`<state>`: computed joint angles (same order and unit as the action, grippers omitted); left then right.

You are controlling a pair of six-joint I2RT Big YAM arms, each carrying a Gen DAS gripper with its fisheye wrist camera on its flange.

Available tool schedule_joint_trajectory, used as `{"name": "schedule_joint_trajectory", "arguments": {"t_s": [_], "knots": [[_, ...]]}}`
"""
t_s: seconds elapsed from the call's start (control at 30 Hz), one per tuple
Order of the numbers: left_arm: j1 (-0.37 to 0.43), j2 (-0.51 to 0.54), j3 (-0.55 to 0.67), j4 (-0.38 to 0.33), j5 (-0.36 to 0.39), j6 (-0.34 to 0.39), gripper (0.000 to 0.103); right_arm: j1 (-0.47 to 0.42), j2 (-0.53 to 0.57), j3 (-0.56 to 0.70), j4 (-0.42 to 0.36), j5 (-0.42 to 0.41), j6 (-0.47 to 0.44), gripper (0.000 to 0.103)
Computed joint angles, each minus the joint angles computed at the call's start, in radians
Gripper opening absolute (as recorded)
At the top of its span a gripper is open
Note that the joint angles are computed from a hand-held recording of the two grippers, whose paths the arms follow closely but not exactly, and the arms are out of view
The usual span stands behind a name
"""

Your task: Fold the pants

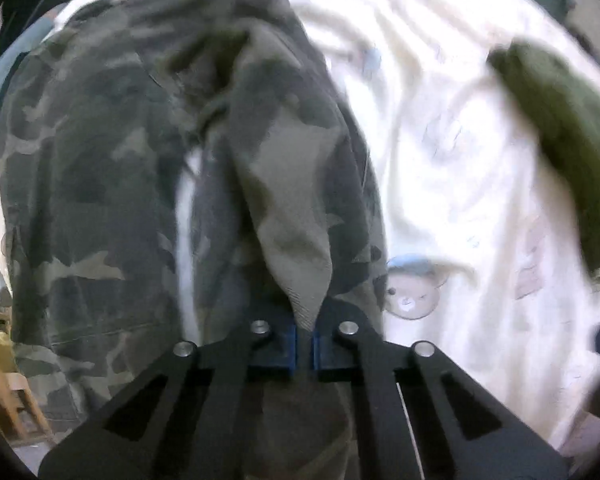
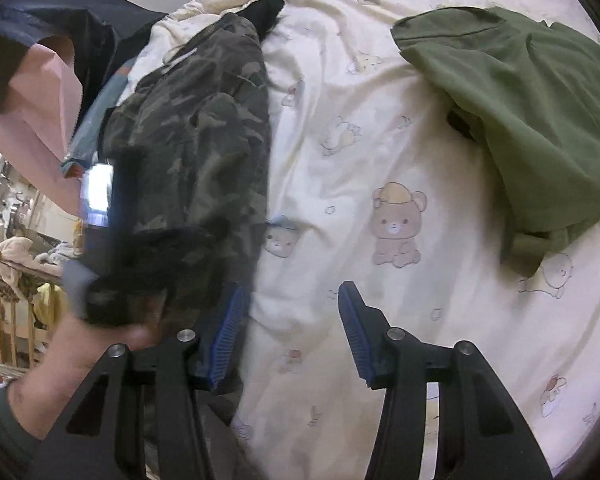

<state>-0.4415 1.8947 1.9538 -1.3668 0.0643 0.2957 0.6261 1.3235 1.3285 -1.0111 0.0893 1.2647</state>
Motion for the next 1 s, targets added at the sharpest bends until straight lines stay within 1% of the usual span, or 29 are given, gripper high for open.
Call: {"name": "schedule_joint_trajectory", "arguments": {"t_s": [0.03, 0.07, 0.1, 0.17, 0.2, 0.27, 0.3, 0.37, 0.43, 0.47, 0.5, 0.53, 0.57, 0.63, 0.67, 0.7, 0.73, 0.83, 0.9, 0.97, 1.0], "knots": [[0.015, -0.005, 0.030, -0.025, 0.050, 0.006, 0.003, -0.003, 0.002, -0.002, -0.001, -0.005, -0.002, 0.052], [0.042, -0.010, 0.090, -0.068, 0.133, 0.017, 0.003, -0.007, 0.002, -0.006, 0.000, -0.009, 0.002, 0.052], [0.066, -0.010, 0.145, -0.101, 0.195, 0.019, 0.003, -0.009, 0.003, -0.010, 0.004, -0.009, 0.006, 0.052], [0.120, -0.003, 0.251, -0.151, 0.277, 0.000, 0.003, -0.019, 0.020, -0.018, 0.014, -0.027, 0.023, 0.052], [0.145, 0.002, 0.283, -0.165, 0.291, -0.011, 0.003, -0.023, 0.029, -0.019, 0.018, -0.041, 0.026, 0.052], [0.197, 0.014, 0.314, -0.186, 0.276, -0.016, 0.003, -0.032, 0.052, -0.018, 0.036, -0.081, 0.027, 0.052], [0.225, 0.008, 0.287, -0.166, 0.250, -0.016, 0.003, -0.032, 0.063, -0.013, 0.039, -0.086, 0.028, 0.052], [0.270, 0.007, 0.203, -0.117, 0.164, -0.011, 0.003, -0.028, 0.089, 0.003, 0.055, -0.091, 0.030, 0.052], [0.293, 0.010, 0.131, -0.077, 0.122, -0.019, 0.003, -0.021, 0.119, 0.030, 0.061, -0.087, 0.027, 0.052], [0.303, 0.003, 0.080, -0.028, 0.094, -0.014, 0.003, -0.019, 0.134, 0.043, 0.072, -0.088, 0.021, 0.052], [0.308, 0.004, 0.059, -0.011, 0.094, -0.040, 0.003, -0.017, 0.158, 0.065, 0.082, -0.093, 0.012, 0.052], [0.315, 0.009, 0.056, -0.018, 0.112, -0.062, 0.003, -0.016, 0.174, 0.076, 0.092, -0.098, 0.006, 0.052], [0.320, 0.011, 0.049, -0.015, 0.135, -0.067, 0.003, -0.016, 0.192, 0.089, 0.105, -0.104, 0.001, 0.052], [0.313, -0.011, 0.006, 0.037, 0.122, -0.039, 0.004, -0.018, 0.239, 0.124, 0.124, -0.117, -0.008, 0.052], [0.312, -0.014, -0.007, 0.042, 0.119, -0.035, 0.004, -0.019, 0.264, 0.145, 0.129, -0.126, -0.019, 0.052], [0.313, 0.001, 0.012, 0.017, 0.126, -0.042, 0.004, -0.023, 0.293, 0.169, 0.128, -0.138, -0.034, 0.052], [0.310, 0.009, 0.022, 0.002, 0.129, -0.049, 0.005, -0.030, 0.325, 0.189, 0.148, -0.155, -0.044, 0.053], [0.316, 0.028, 0.045, -0.014, 0.140, -0.051, 0.006, -0.045, 0.394, 0.246, 0.182, -0.167, -0.075, 0.053], [0.328, 0.049, 0.076, -0.042, 0.154, -0.049, 0.006, -0.055, 0.442, 0.283, 0.196, -0.171, -0.098, 0.053], [0.342, 0.069, 0.101, -0.072, 0.171, -0.056, 0.006, -0.065, 0.485, 0.305, 0.236, -0.224, -0.101, 0.053], [0.347, 0.073, 0.105, -0.081, 0.181, -0.061, 0.006, -0.063, 0.510, 0.325, 0.237, -0.242, -0.120, 0.050]]}}
